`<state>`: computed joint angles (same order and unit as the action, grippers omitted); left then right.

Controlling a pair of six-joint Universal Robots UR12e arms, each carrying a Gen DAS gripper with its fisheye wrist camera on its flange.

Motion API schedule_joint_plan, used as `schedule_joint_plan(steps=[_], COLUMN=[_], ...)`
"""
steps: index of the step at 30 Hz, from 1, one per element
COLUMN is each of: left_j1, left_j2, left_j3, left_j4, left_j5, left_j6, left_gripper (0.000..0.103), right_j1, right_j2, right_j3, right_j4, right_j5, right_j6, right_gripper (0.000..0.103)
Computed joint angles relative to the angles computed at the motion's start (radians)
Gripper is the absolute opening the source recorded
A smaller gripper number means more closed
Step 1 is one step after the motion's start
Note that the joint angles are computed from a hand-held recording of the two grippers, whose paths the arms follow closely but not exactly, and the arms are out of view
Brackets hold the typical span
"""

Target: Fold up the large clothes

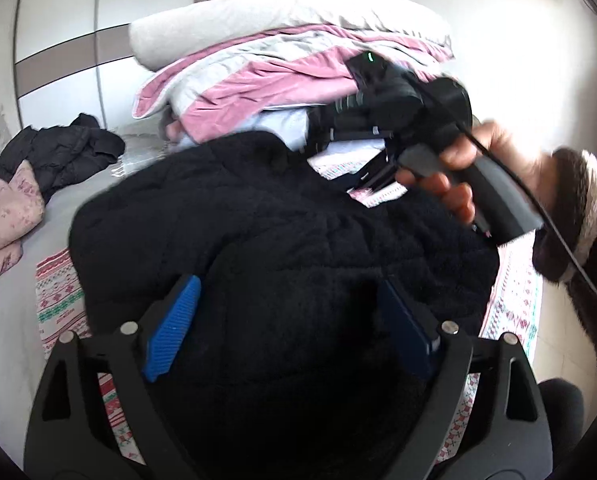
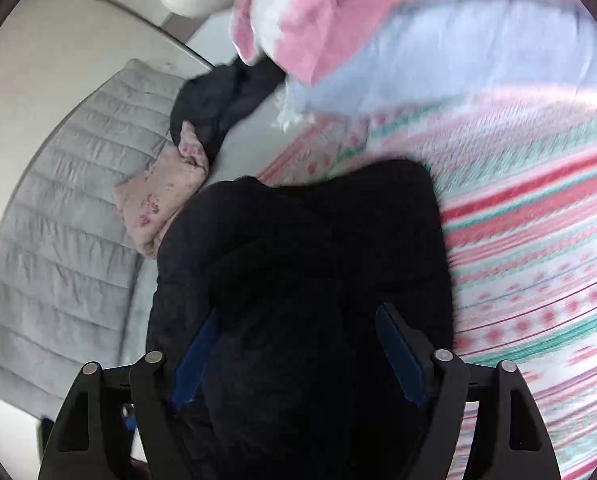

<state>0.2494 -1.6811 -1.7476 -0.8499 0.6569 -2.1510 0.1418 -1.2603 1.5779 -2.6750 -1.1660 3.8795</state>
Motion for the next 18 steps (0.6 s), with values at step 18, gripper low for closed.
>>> schedule_joint_plan(steps=[18], left_j1=[0.026], left_j2=[-0.132], left_j3=[0.209], left_j4=[-0.349], left_j5=[0.018], left_j6=[-0.188], left_gripper=[0.098], right_j1=[-0.032], right_j2=[-0.112], right_j3=[0.314], right_j4=[-0.330], right_j5=[-0.109], right_j6=[0.082], right_gripper=[0.061])
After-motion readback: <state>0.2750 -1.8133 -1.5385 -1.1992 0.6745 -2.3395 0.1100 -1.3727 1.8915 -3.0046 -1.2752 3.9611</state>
